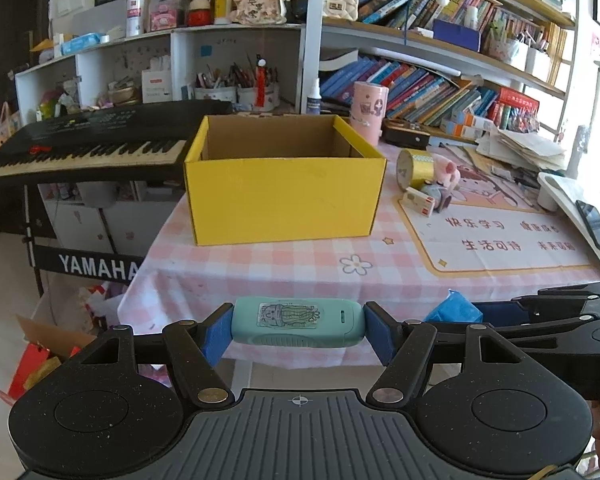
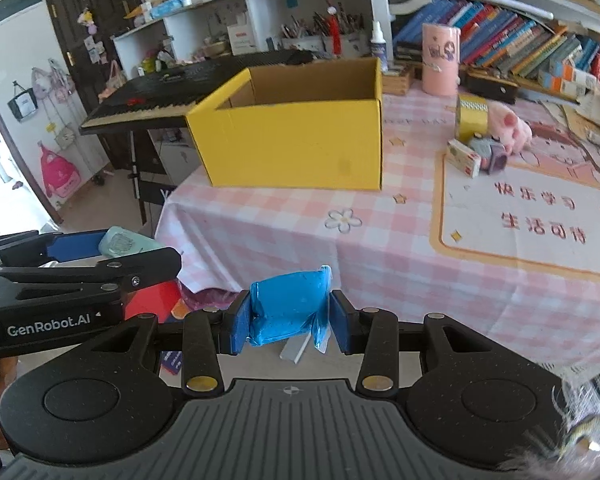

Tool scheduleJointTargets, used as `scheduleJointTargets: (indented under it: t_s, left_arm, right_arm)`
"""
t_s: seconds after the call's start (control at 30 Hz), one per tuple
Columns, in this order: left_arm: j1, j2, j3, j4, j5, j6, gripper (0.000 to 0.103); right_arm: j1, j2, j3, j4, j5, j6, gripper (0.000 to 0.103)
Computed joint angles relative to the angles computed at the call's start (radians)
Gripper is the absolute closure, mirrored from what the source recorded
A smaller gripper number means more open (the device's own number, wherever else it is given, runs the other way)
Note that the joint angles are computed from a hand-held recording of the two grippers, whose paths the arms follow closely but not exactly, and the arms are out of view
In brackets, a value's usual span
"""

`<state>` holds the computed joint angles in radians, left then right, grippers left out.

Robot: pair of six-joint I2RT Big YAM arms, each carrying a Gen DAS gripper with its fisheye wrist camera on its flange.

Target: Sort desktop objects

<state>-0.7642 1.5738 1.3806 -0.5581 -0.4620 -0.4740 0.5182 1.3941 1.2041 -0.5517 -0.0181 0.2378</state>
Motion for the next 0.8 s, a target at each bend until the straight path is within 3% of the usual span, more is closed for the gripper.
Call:
scheduleJointTargets:
  t_s: [0.57, 0.8]
  left_arm:
    - [0.026, 0.051, 0.055, 0.027, 0.055, 0.028, 0.034]
    - [0.044, 0.083, 0.112, 0.044, 0.028, 0.067, 0.034]
  right_arm:
    - [-0.020, 0.039, 0.055, -0.042, 0.011, -0.026, 0.065]
    - [-0.043, 0.083, 0.106, 0.006, 0.021, -0.058, 0.065]
